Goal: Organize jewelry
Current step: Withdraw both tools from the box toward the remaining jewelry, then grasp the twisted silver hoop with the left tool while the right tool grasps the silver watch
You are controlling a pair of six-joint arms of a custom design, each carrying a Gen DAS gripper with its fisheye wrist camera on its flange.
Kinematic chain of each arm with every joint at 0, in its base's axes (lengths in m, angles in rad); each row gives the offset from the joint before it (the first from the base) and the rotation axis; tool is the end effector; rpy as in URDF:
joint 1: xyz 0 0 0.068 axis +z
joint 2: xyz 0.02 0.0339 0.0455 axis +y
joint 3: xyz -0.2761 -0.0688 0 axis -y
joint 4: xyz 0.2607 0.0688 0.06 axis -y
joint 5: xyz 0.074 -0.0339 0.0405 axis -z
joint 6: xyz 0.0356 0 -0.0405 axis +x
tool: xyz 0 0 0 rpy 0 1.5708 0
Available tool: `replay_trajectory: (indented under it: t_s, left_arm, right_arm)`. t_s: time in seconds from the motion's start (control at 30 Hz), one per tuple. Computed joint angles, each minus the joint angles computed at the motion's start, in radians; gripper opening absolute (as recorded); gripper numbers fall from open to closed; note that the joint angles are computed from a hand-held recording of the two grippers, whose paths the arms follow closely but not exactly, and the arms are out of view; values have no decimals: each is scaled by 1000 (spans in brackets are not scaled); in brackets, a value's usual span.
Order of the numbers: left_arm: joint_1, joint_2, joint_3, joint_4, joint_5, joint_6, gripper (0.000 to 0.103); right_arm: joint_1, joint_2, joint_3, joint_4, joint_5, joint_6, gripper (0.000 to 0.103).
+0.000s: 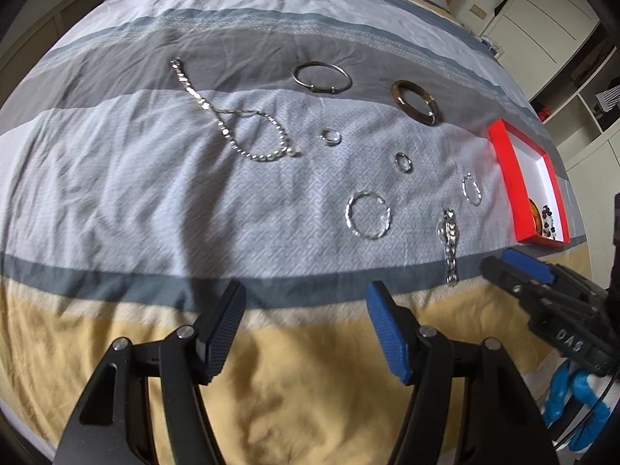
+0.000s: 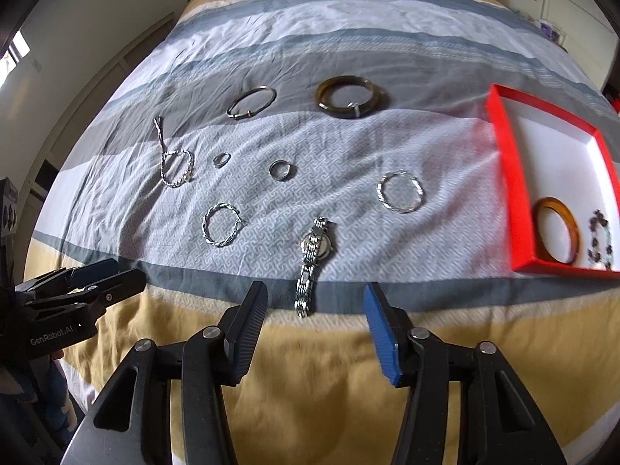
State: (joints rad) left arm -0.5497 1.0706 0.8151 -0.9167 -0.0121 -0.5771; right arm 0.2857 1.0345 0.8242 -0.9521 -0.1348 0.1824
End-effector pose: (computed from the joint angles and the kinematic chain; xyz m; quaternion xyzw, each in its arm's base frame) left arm 0.1686 -0.1028 0.2469 -0.0146 0.9801 -0.1007 0.1705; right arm 0.1808 0.0581 0.2548 -0.0641 0.9750 0.1111 0.1815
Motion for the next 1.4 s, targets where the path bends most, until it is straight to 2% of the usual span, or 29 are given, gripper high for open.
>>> replay_trajectory:
  t_s: [0.2, 0.4, 0.53, 0.63, 0.83, 0.9, 0.93, 0.97, 1.03, 1.23, 1.4]
  left_arm:
    - [48, 118, 6, 116, 32, 46, 62]
    - [72, 240, 39, 198, 66, 68, 60]
    - [50, 326, 67, 212, 46, 84, 48]
    - [35, 359, 76, 218, 18, 87, 43]
    - [-15, 386, 99, 205, -40, 79, 33]
    - [-27, 392, 108, 202, -48, 69, 26]
    - [-43, 401, 117, 199, -55, 56, 18]
    - [-47, 403, 119, 199, -57, 53, 12]
    - [-48, 395, 114, 199, -52, 43, 7]
    - [-25, 328, 89, 186, -18, 20, 5]
    - [-30, 286, 93, 154, -28, 0, 4]
  right_arm:
    - [-24, 105, -23, 105, -32, -16, 42]
    - [-36, 195, -21, 174, -54, -23, 41]
    - [-31, 242, -13, 205, -57, -24, 39]
    - [-34, 269, -10, 226, -62, -20, 37]
    - [-25, 269, -19, 235, -62, -17, 33]
    - [-21, 260, -25, 231, -58, -22, 30]
    - [-18, 258, -28, 230, -54, -23, 25]
    - [-15, 257, -28, 227, -50, -26, 25]
    - [-19, 251, -29, 220, -59, -36, 25]
    - [-44, 211, -28, 185, -103, -56, 24]
    - [-58, 154, -29, 149, -143, -66, 24]
